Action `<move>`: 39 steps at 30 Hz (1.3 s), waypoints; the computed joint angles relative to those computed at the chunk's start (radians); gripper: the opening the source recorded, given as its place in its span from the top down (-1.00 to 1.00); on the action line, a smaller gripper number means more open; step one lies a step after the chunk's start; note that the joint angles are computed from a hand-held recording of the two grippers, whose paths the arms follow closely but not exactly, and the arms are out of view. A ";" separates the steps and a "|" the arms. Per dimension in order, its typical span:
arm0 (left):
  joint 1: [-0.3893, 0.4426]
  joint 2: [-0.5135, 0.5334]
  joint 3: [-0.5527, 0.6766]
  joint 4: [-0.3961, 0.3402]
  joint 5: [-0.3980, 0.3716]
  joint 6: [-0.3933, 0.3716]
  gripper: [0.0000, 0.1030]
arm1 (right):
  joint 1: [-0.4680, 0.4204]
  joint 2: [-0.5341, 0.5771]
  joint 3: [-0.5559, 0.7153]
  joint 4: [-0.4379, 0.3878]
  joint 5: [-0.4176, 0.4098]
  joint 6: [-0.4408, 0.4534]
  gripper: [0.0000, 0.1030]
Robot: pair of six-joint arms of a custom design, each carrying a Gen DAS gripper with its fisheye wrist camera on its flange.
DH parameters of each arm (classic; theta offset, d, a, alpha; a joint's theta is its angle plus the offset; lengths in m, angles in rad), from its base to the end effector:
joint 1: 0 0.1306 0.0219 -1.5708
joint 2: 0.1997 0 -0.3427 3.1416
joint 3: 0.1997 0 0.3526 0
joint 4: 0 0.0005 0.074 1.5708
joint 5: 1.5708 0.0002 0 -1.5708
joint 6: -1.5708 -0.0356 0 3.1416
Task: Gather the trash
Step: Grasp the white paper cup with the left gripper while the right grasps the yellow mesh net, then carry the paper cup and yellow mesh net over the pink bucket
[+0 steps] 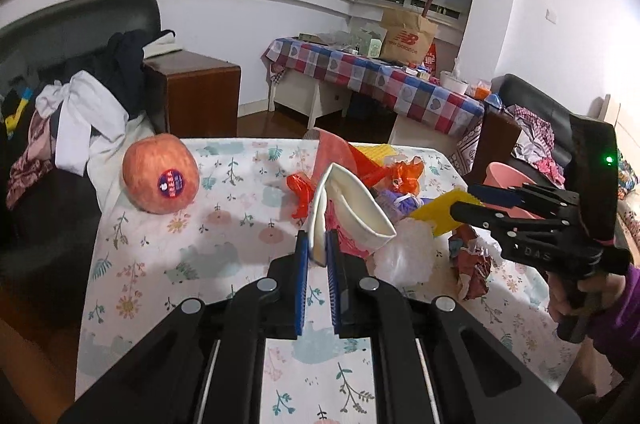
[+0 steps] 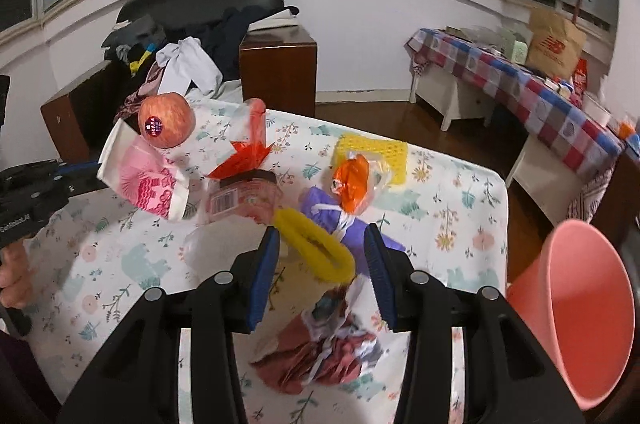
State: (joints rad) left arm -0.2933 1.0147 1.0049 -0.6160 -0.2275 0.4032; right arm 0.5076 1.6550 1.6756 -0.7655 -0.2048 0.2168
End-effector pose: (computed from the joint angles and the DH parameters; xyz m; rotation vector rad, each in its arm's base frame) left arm 0.3304 -0.0919 0.3845 -0.2466 2.1678 -0.1460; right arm 0.4776 0.2734 0.3929 -0.9217 2.1371 0.3840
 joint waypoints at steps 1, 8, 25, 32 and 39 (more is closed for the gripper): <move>0.002 0.000 -0.001 -0.001 0.001 0.001 0.84 | -0.002 0.008 0.012 -0.014 -0.012 0.008 0.13; 0.002 0.001 0.000 -0.001 0.001 0.001 0.84 | -0.005 0.009 -0.001 -0.043 -0.027 0.004 0.66; -0.063 0.013 0.096 -0.006 -0.033 0.030 0.84 | -0.094 -0.168 -0.138 0.106 -0.175 -0.209 0.76; -0.099 0.063 0.171 0.025 -0.021 0.040 0.84 | -0.147 -0.231 -0.201 0.174 -0.161 -0.273 0.76; -0.166 0.150 0.274 0.055 -0.018 0.007 0.84 | -0.203 -0.272 -0.252 0.225 -0.140 -0.314 0.76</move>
